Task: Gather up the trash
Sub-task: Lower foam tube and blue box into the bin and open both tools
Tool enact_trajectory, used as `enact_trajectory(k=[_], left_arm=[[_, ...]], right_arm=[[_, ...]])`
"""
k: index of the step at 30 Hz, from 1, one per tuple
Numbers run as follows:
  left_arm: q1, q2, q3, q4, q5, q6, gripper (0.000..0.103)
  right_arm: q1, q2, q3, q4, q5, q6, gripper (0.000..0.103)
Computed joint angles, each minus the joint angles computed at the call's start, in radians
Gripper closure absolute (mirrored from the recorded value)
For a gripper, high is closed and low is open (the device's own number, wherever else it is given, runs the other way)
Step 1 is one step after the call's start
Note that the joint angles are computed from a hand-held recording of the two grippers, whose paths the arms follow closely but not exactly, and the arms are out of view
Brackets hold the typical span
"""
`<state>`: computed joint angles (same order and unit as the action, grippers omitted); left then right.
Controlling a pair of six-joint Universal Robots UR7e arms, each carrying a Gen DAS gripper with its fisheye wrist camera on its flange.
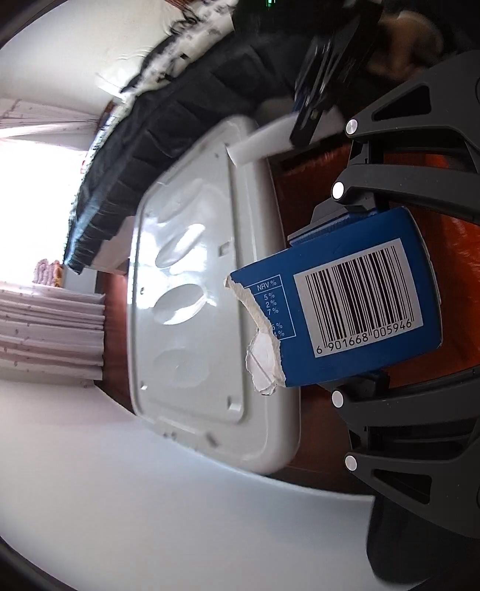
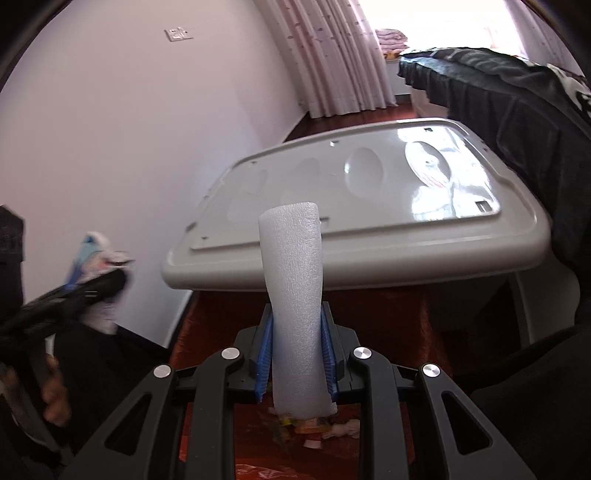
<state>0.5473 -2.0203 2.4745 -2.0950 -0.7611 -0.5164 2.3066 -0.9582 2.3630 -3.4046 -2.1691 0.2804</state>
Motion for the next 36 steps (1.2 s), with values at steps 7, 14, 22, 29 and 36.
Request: enact_trajectory(k=[7, 14, 22, 29, 36], left_arm=[[0.121, 0.088, 0.067, 0.019, -0.079, -0.088, 0.05], [0.144, 0.142, 0.062, 0.049, -0.02, -0.152, 0.05], [0.129, 0.235, 0.08, 0.02, 0.053, -0.175, 0.05], [0.149, 0.257, 0.078, -0.002, 0.049, -0.138, 0.05], [0.17, 0.262, 0.072, -0.012, 0.033, -0.132, 0.05]], right_arm=[[0.013, 0.056, 0.006, 0.088, -0.035, 0.036, 0.079], [0.005, 0.094, -0.029, 0.126, -0.057, 0.04, 0.079], [-0.012, 0.121, -0.049, 0.186, -0.106, 0.091, 0.079], [-0.018, 0.128, -0.055, 0.203, -0.09, 0.079, 0.078], [-0.024, 0.128, -0.054, 0.198, -0.07, 0.073, 0.078]])
